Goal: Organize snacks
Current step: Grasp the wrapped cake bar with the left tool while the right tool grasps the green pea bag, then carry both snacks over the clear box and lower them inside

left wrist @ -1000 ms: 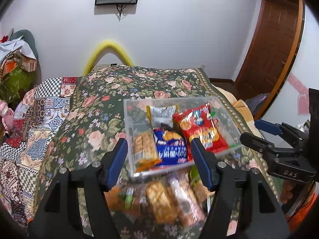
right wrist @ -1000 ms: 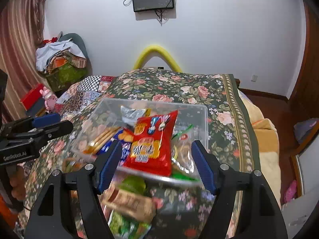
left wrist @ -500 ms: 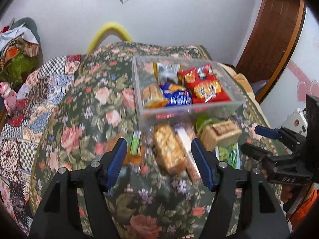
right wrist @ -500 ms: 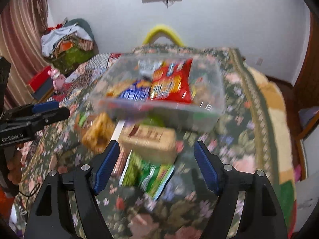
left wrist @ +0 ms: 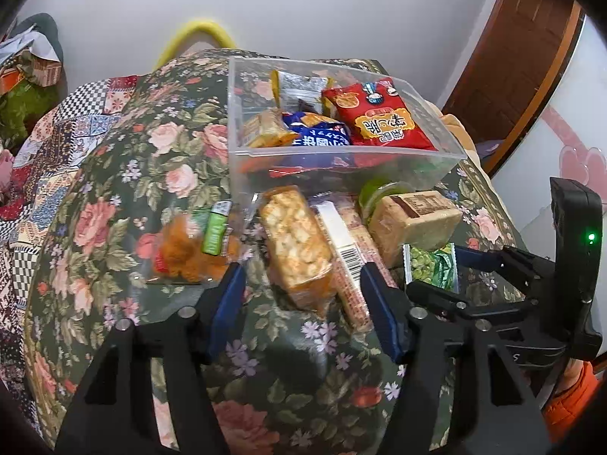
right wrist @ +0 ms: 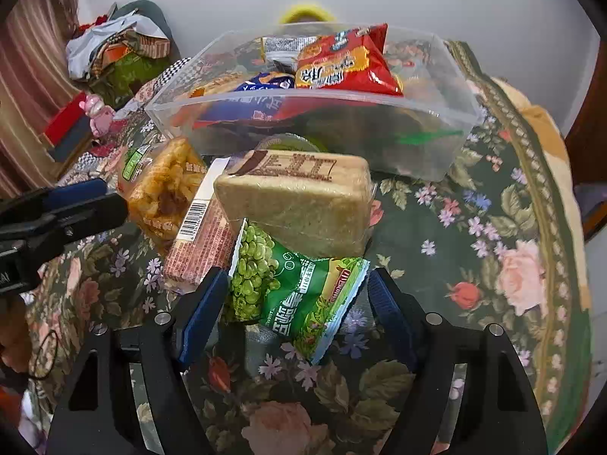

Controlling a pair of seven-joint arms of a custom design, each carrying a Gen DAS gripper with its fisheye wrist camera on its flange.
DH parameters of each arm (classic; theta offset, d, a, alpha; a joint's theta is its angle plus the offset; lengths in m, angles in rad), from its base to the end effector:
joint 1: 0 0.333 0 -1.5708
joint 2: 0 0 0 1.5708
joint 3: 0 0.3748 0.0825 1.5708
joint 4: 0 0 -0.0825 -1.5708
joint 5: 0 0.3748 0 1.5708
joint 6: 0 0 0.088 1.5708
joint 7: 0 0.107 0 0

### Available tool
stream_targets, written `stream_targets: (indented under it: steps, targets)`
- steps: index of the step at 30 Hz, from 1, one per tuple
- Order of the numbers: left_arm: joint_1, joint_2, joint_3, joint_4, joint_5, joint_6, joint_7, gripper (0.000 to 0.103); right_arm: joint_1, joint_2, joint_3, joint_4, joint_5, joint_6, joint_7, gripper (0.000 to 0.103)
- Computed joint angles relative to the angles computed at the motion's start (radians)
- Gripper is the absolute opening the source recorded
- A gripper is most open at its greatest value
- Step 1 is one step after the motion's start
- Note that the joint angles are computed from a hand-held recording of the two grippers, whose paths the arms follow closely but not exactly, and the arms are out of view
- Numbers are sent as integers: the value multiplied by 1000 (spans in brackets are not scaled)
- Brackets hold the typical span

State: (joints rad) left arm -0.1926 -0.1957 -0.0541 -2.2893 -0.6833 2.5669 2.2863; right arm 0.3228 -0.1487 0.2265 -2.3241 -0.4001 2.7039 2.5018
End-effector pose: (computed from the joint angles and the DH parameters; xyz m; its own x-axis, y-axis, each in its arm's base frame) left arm 0.4863 -0.1140 0.5428 -0.5031 -0.8380 0.2112 -0.7556 0.3078 -0.5783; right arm 0.4258 0.2821 0.5180 -0.0158 -0.9906 -0.1362 -0.8386 0.0873 -0.5378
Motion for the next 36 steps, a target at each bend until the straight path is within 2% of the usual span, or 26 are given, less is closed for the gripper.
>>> stream_targets:
  steps: [3,8,12,14,24,27,36]
  targets:
    - [-3,20,-10,11,-2,1,-9,57,2,-5,-6,-13,25,24,-10,74]
    - [-3,51,-33,17,15,61,-47,55,-7,-25,2,-39,30,50,-19,57]
    - [1,80,-46,28,30,80,-77,46,-24,-47,14,-61,30,67,-14,50]
    - [4,90,-54,28,45,97,-94,42,-34,-59,20,-72,29,75,-15,43]
    - [1,80,-58,9,6,130,-67,36,-77,-83,54,-91,22,110,-4,30]
    - [-7,53,-43,-7,-22,122,-35,35,-88,-96,65,-94,10,105,0,18]
    - [-38,-31,1,-35,-61,95,5,35,-97,-137,75,-113,33,97,-11,18]
